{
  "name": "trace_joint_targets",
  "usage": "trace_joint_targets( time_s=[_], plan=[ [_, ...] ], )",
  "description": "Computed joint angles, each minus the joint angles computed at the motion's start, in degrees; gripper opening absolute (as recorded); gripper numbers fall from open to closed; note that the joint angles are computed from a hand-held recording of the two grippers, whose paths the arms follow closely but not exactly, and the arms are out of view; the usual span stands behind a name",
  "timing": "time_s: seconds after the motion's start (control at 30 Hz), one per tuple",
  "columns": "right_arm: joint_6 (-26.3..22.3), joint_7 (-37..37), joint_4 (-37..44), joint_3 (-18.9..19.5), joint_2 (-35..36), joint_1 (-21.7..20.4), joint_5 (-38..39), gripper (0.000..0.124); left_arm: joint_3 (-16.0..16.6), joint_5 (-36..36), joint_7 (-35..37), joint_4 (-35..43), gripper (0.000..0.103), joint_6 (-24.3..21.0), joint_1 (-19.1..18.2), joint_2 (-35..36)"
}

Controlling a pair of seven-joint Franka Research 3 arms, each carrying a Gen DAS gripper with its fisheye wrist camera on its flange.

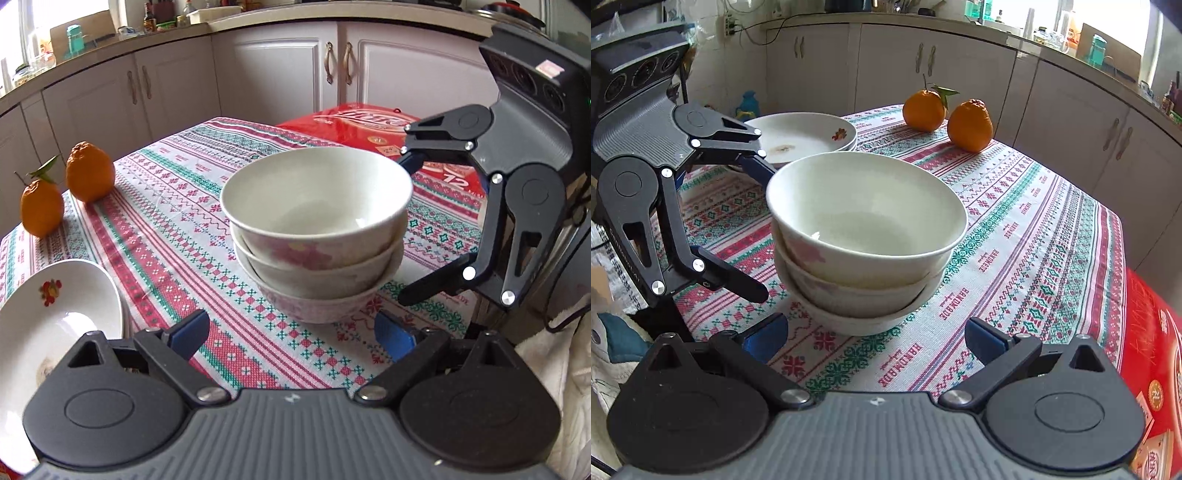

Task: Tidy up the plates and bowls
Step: 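Grip the bowl stack rims with both tools and lift it over the plate stack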

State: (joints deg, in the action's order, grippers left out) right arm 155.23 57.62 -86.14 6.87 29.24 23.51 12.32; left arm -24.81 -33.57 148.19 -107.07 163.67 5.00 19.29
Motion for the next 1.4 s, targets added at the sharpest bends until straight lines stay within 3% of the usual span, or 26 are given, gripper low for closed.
trace_joint_targets(
  time_s=[0.43,0.8,1.2,1.4],
  plan=[
    [-13.46,-13.86,13.96,1.45,7.00,-1.79,0.16,0.103,2.33,10.00,3.34,10.78,0.095,-12.76,-2.06,5.93],
    [-25.55,-18.90,27.40,1.41,14.02,-2.05,2.85,0.096,3.37,10.85,7.13,17.82,0.091,-23.06,-2.50,8.74],
    [-32.32,-18.78,35.74,0.99,18.14,-1.91,3.84,0.092,4.02,9.89,8.35,23.52,0.088,-29.27,-2.66,11.67],
    [-33.36,-19.22,36.28,0.96,18.37,-1.96,4.14,0.091,4.28,9.88,9.34,25.30,0.087,-31.10,-2.58,12.86]
  ],
)
